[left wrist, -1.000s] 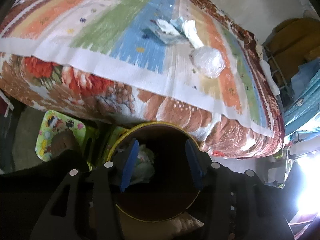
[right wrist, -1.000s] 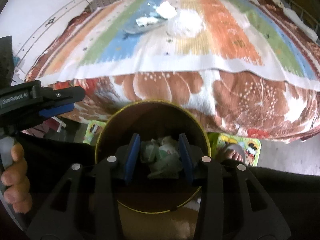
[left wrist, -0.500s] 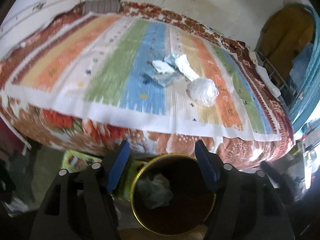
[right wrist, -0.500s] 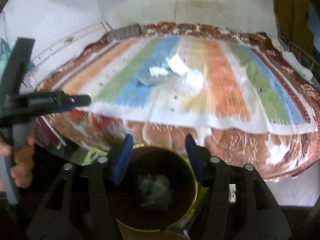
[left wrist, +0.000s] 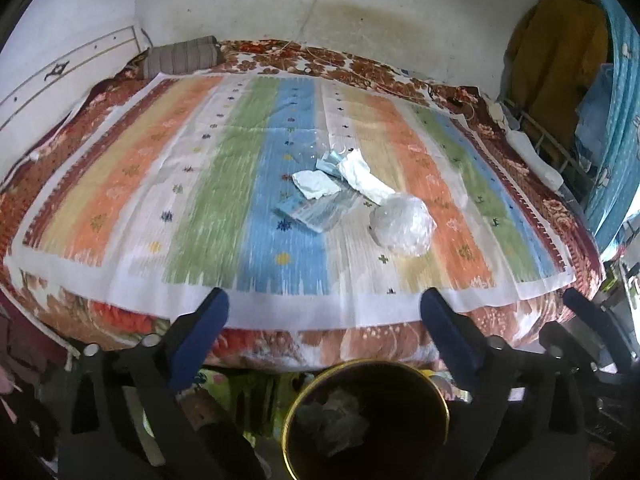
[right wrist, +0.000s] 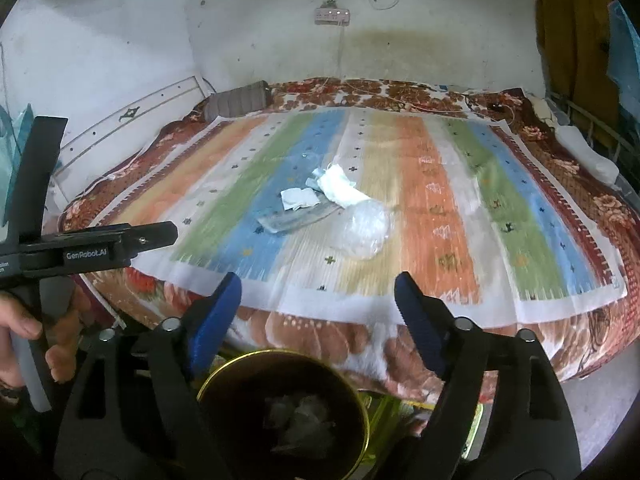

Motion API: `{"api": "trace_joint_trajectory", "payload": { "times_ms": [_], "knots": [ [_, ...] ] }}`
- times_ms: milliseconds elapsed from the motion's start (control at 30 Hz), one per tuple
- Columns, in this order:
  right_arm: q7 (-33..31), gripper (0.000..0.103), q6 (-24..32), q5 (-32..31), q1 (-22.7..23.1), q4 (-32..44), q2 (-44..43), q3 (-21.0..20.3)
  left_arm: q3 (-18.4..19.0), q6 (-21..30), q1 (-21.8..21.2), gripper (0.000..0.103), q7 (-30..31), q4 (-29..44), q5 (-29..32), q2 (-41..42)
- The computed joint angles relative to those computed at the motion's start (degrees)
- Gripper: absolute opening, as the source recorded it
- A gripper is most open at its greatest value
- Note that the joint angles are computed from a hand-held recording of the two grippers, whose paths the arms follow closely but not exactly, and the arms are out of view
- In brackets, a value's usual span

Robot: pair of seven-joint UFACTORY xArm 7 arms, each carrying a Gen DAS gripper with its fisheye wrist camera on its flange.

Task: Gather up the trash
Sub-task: 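Move both grippers back over the remaining trash on the striped sheet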

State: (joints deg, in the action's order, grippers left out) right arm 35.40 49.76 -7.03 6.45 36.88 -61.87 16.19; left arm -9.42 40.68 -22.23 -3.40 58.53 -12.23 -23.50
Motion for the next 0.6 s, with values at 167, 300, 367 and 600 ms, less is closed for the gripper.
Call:
{"api": "trace_joint_trajectory", "payload": {
  "times_ms": [167,300,367,600],
  "knots": [
    [-2.46,0.092,-1.57,-0.64,-0.48,1.63,3.88,-1.76,-0.43,-0.26,0.92,0.097,-0.46,3.66,1.87,4.01],
    [-3.61,0.094,-3.04,-0.58,-1.14,2.34,6.57,-3.05,0.53,0.02,1.19,0.097,-0.1,7.24,0.54,7.69],
    [-4.1,0.094,-3.43,-0.6,-1.53,2.76,7.77,-3.52,0.26,-0.8,1.99,0.097,-0.8,8.81,1.62,9.63],
    [-6.69,0.094,-6.82,0.22,-2.1,4.91,13.84,-6.51,0.14,-1.03,2.29,0.097,0.25,13.6,1.66,16.06]
  ]
}}
